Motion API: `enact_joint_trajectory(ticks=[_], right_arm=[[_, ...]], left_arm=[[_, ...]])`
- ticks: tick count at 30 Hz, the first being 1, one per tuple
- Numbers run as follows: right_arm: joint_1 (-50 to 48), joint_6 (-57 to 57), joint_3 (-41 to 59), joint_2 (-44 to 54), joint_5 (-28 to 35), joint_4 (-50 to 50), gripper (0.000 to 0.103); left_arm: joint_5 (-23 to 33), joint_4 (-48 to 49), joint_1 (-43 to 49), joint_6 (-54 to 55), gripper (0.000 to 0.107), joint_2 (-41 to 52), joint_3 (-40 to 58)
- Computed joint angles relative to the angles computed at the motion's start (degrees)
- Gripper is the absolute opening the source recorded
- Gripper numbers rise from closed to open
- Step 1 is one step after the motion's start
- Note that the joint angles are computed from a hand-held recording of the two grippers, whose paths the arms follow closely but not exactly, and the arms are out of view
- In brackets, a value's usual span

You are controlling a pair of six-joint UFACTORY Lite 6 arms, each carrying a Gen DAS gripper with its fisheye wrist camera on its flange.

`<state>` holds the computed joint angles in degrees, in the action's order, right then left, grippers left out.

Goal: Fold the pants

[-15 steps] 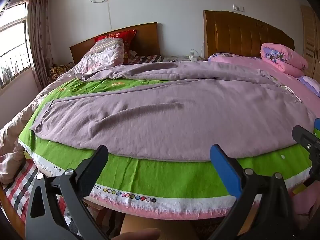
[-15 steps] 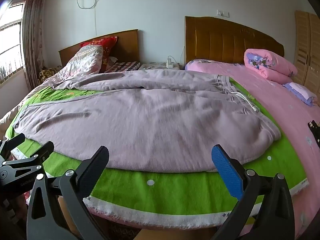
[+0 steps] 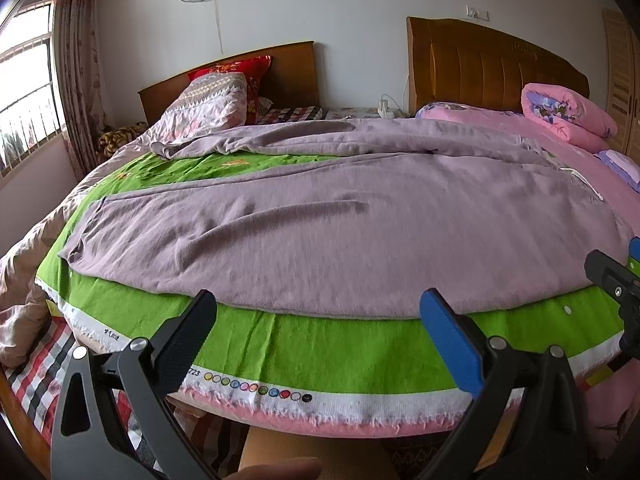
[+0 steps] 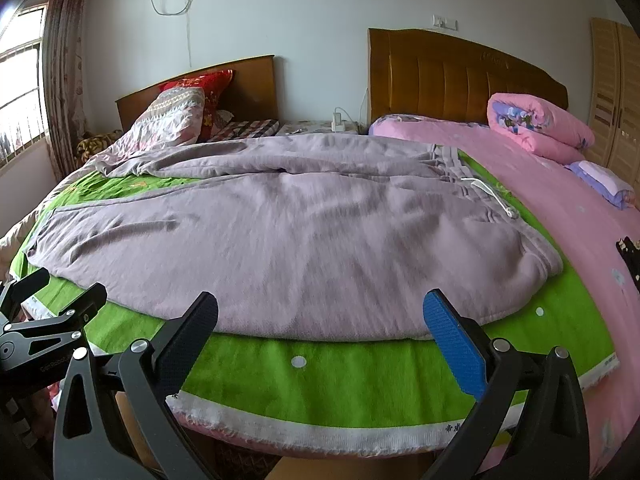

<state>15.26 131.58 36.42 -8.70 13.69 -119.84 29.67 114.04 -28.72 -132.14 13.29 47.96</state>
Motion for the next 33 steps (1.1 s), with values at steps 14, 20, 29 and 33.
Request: enact_joint_trajectory(ticks=[14, 20, 29, 33], right_arm=[[-0.3, -2.0, 0.7, 0.7, -0.7, 2.0, 0.099], [-0.5, -2.0, 0.8, 0.9, -0.9, 2.1, 0.099], [-0.7, -1.3, 0.8, 1.2, -0.9, 1.4, 0.099], [-0.7, -1.4, 0.8, 1.4, -0.7, 1.2, 0.099]], left_arm=[[0.0, -0.1, 0.0, 0.0, 0.102, 0.2, 0.2], [0.7, 0.6, -0.7, -1.5, 0.102, -0.2, -1.3], [1.1, 2.8, -0.7, -4.3, 0.102, 0.8, -1.7], [0.2, 2.8, 0.0, -3.9, 0.102, 1.1, -0.9]])
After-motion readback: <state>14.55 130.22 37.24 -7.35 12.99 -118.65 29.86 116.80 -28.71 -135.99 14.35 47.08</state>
